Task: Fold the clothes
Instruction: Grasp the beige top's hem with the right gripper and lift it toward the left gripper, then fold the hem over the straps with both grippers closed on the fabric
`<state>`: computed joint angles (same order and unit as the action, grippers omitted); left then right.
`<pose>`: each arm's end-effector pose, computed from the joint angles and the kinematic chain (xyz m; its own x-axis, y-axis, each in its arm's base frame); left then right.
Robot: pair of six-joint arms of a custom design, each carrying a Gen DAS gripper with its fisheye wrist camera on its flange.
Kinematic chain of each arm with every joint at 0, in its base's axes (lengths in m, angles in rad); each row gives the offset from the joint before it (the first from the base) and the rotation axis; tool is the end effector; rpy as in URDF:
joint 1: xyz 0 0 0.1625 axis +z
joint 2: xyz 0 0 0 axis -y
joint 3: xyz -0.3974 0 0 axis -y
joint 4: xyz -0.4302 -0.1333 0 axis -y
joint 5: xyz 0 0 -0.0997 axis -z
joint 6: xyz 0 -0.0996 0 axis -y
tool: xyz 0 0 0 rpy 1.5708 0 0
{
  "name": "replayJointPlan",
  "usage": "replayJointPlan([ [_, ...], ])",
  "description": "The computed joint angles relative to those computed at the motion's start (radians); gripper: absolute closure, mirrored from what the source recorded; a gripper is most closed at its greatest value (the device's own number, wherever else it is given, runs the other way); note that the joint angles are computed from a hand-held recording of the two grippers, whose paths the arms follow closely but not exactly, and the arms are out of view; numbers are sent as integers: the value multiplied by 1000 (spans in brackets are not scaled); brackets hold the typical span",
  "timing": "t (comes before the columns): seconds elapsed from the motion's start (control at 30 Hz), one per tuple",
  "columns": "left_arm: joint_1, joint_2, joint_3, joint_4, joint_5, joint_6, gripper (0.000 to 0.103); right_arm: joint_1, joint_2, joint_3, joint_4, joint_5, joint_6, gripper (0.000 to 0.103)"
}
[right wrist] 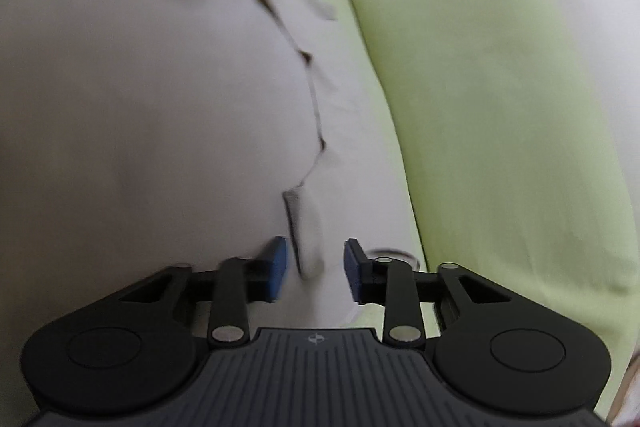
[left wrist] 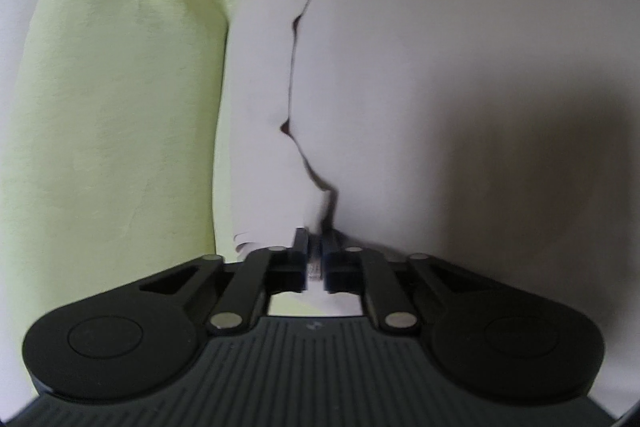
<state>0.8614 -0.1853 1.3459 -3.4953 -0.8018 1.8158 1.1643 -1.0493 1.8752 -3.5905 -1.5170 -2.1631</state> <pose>-0.2916 -0.6507 -0.1415 0.6646 0.5066 -0.5493 0.7189 -0.2329 0.6550 -0.1173 -0.6232 0.2469 0.4023 -0.4753 0.7824 -0.8586 0.1007 0.5026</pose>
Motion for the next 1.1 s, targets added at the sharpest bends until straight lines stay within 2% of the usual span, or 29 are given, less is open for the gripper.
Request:
replayJointPlan([
  [0.03, -1, -1, 0, 3, 0, -4, 99, 0, -1, -7, 18, 0, -8, 99],
  [0.07, -5, -5, 1, 7, 4, -25, 99, 1, -3, -14, 38, 0, -12, 103],
  [0.1, -10, -7, 1, 10, 6, -47, 100, 2, -5, -21, 58, -1, -17, 103],
  [0.17, -30, -23, 13, 25, 5, -131, 100, 4, -25, -22, 65, 18, 36, 103],
  [0.23, -54, -61, 68, 21, -2, -224, 100, 4, -66, -2, 62, 40, 101, 103],
  [0.3, -84, -100, 137, 6, -5, -278, 100, -1, -128, 44, 62, 58, 126, 103],
  [0.4, -126, -145, 248, -6, -8, -368, 100, -21, -235, 141, 89, 78, 133, 103],
  [0.5, -154, -152, 336, -42, 25, -405, 100, -53, -315, 237, 114, 80, 108, 103],
  [0.6, -179, -148, 408, -67, 62, -443, 100, -87, -356, 306, 126, 65, 96, 103],
  [0.77, -220, -167, 500, -121, 94, -531, 100, -127, -391, 364, 122, 89, 116, 103],
  [0.9, -228, -199, 543, -146, 82, -637, 100, -139, -385, 355, 111, 104, 214, 103],
  [0.93, -227, -201, 544, -132, 88, -656, 100, -141, -415, 371, 127, 95, 232, 103],
  [0.97, -229, -188, 539, -137, 104, -634, 100, -138, -416, 369, 133, 76, 242, 103],
  [1.0, -228, -165, 532, -162, 116, -581, 100, -169, -422, 373, 142, 88, 224, 103],
  [1.1, -222, -133, 530, -174, 120, -524, 100, -179, -392, 372, 104, 87, 172, 103],
])
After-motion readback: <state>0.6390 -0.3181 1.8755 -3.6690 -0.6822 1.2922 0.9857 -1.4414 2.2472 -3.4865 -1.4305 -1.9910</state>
